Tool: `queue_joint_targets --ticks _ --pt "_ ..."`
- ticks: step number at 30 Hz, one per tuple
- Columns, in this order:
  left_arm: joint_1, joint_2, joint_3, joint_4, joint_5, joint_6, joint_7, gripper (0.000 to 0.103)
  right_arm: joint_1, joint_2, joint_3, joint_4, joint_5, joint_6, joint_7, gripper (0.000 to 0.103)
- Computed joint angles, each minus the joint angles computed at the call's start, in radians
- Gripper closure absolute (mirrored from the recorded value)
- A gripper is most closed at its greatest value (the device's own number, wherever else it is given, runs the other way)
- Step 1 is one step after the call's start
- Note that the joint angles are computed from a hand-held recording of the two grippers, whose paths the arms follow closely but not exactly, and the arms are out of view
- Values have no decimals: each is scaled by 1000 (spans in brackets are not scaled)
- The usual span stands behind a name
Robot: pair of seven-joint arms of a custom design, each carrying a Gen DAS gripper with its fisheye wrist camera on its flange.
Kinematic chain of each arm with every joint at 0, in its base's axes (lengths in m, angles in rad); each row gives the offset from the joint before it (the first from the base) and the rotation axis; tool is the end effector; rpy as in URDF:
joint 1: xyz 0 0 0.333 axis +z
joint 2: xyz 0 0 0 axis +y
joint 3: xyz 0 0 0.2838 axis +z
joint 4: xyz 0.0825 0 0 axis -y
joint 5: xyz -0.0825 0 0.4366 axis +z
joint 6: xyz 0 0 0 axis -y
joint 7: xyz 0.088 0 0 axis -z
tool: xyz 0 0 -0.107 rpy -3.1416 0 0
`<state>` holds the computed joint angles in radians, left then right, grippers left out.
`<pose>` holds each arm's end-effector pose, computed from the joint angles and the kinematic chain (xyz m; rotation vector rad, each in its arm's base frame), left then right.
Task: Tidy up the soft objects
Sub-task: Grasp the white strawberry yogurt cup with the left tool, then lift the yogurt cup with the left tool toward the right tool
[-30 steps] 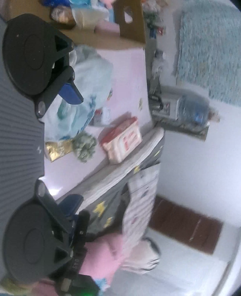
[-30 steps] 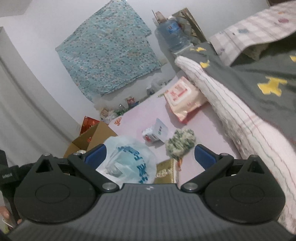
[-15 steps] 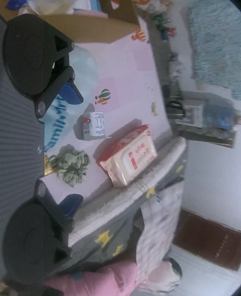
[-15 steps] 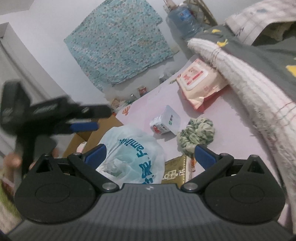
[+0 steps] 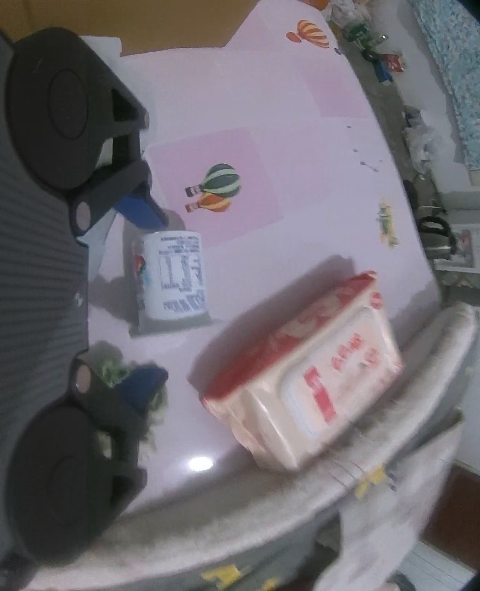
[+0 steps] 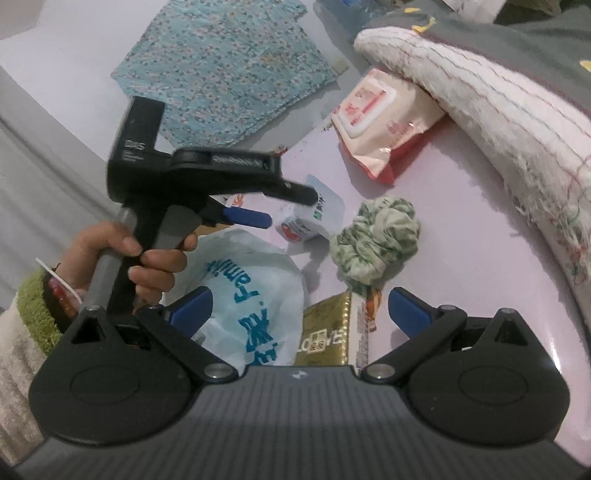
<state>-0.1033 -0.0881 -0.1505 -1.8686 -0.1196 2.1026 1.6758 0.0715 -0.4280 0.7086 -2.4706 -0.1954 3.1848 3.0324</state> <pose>0.5972 -0.1632 0.5388 -1.7442 2.4062 -0.4615 0.3571 0.4006 0.4743 -1.1734 1.7126 -0.0155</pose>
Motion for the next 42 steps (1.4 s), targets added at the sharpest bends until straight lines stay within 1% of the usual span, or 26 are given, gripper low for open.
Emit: queue_joint_targets --ticks 2,5,8,14,16,19,23,27,30,33,37,42 --pt "1 16 -1 8 18 -9 -20 39 -2 3 1 -5 3 8 4 1" --pt "8 14 7 -1 -10 8 -29 40 -7 2 6 -11 10 11 7 1" --pt "14 18 11 6 -34 8 -48 40 -11 -1 11 -17 18 13 12 1" --pt "25 -1 23 23 -134 -24 -77 41 -5 -41 11 -42 30 -4 28 1" --pt "25 -36 27 8 -173 -37 -68 41 2 -69 8 -57 33 -11 40 1" --pt "17 -119 37 -46 -236 -28 -48 41 1 -125 16 -83 36 -20 68 1" --pt "-4 -236 69 -123 -351 -45 -43 41 22 -205 17 -125 44 -44 110 1" --pt "-31 -362 91 -232 -427 -55 -52 41 57 -279 12 -165 46 -77 160 1" --pt "-59 -458 108 -339 -487 -40 -69 41 93 -320 2 -189 34 -101 186 1" --pt "-87 -532 119 -427 -525 -37 -81 41 149 -336 -26 -205 21 -127 192 1" --pt "-118 -626 125 -525 -541 -35 -93 41 235 -359 -69 -240 14 -155 198 1" --pt "-142 -749 156 -655 -582 -29 -114 41 321 -365 -116 -268 9 -168 185 1"
